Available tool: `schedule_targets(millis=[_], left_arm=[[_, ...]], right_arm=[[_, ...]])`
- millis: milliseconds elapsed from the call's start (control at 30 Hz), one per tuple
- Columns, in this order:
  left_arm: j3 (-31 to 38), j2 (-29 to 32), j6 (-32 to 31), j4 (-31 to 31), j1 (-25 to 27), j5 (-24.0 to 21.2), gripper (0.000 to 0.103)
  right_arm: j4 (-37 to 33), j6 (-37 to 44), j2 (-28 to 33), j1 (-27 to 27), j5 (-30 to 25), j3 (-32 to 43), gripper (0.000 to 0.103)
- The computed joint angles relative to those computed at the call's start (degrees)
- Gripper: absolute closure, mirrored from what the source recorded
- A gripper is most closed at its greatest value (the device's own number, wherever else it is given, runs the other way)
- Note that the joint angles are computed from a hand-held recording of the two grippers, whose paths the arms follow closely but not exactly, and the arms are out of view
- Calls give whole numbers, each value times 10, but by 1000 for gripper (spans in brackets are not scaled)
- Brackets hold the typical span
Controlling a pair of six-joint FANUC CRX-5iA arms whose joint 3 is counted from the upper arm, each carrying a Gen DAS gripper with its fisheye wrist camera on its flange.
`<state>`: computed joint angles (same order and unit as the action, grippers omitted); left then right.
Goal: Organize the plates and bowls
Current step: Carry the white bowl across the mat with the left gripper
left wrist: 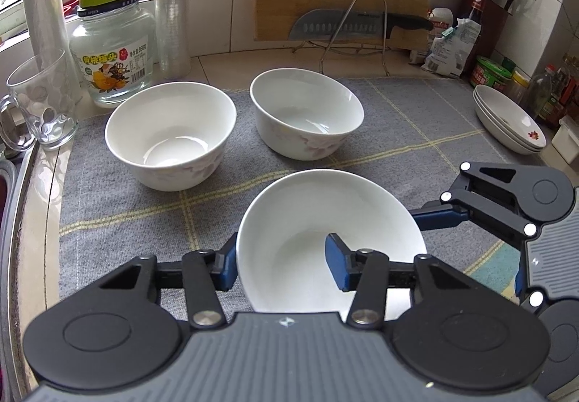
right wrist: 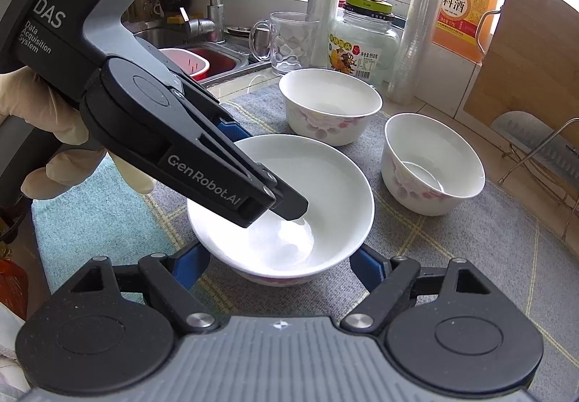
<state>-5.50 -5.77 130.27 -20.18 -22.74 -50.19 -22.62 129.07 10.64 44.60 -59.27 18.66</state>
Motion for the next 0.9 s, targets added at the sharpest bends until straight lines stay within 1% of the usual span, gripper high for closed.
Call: schedule_targets(millis=[167,367,900], left_arm=[[19,11,1,-8,-16,-6,55],[41,32,-9,-4,-28,2,55],[117,112,-71,34,-47,24,55]], right_arm=[[-2,-4,-10,-8,-7,-4,16],[1,-8,-22,-23,-11,-14,16],[13,-27,-42,-76,-11,-34,16]])
